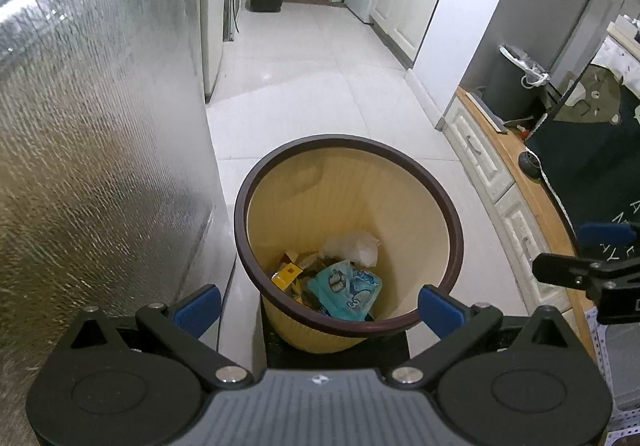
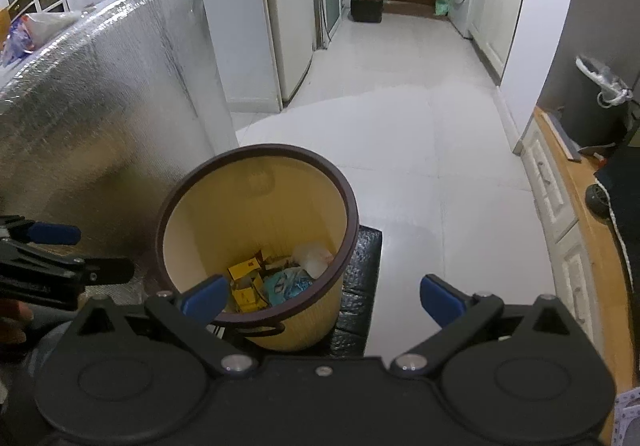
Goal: Collect trash
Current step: 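Withdraw both open grippers from above the bin, then move the left gripper to the teal cap while the right gripper approaches the clear bag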
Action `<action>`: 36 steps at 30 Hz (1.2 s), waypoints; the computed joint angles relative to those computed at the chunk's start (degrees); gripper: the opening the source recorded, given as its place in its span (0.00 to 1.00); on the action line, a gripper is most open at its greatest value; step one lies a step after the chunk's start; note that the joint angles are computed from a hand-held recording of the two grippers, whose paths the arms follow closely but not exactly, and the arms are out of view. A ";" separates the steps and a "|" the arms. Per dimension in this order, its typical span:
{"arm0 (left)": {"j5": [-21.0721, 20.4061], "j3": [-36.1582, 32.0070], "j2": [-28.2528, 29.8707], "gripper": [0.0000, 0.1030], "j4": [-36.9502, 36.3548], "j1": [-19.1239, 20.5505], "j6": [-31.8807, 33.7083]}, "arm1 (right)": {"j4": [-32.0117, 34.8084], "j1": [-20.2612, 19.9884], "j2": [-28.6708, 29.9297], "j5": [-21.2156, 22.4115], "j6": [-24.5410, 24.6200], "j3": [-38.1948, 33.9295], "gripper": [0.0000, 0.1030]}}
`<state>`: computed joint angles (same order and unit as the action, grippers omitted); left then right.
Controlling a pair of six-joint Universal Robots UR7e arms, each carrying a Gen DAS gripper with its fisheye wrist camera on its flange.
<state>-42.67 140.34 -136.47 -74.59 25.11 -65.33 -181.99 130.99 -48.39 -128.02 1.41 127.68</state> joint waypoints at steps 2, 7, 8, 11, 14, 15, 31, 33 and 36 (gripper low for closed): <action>-0.16 -0.38 -1.11 1.00 3.25 -2.35 -2.74 | -0.27 0.77 -0.42 -0.58 0.37 0.57 1.00; -0.62 -2.25 -3.22 1.00 12.51 -9.63 -10.06 | -1.05 2.67 -1.62 -2.45 1.86 1.82 1.00; -0.74 -2.64 -3.30 1.00 13.84 -11.03 -11.15 | -1.39 3.04 -1.90 -2.72 1.92 2.03 1.00; -0.65 -3.97 -3.59 1.00 18.03 -15.22 -14.81 | -2.61 4.26 -2.91 -3.10 2.36 2.83 1.00; -0.88 -5.68 -4.16 1.00 23.86 -20.58 -20.10 | -3.61 5.53 -4.16 -3.60 2.68 3.74 1.00; -0.97 -6.32 -4.16 1.00 25.92 -22.54 -21.98 | -3.88 5.93 -4.51 -3.80 2.72 3.89 1.00; -7.44 -18.54 0.22 1.00 60.16 -52.77 -50.73 | -15.21 13.76 -3.12 -5.21 -2.43 0.98 1.00; -10.10 -20.08 0.80 1.00 65.03 -57.08 -54.32 | -16.35 14.18 -2.10 -4.23 -3.44 -0.14 1.00; -13.86 -22.45 1.87 1.00 71.68 -61.89 -58.30 | -18.24 14.92 0.16 -3.65 -5.08 -2.32 1.00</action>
<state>-56.53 117.89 -134.61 -2.91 -36.78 -123.63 -200.24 145.91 -48.23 -131.67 -3.67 125.36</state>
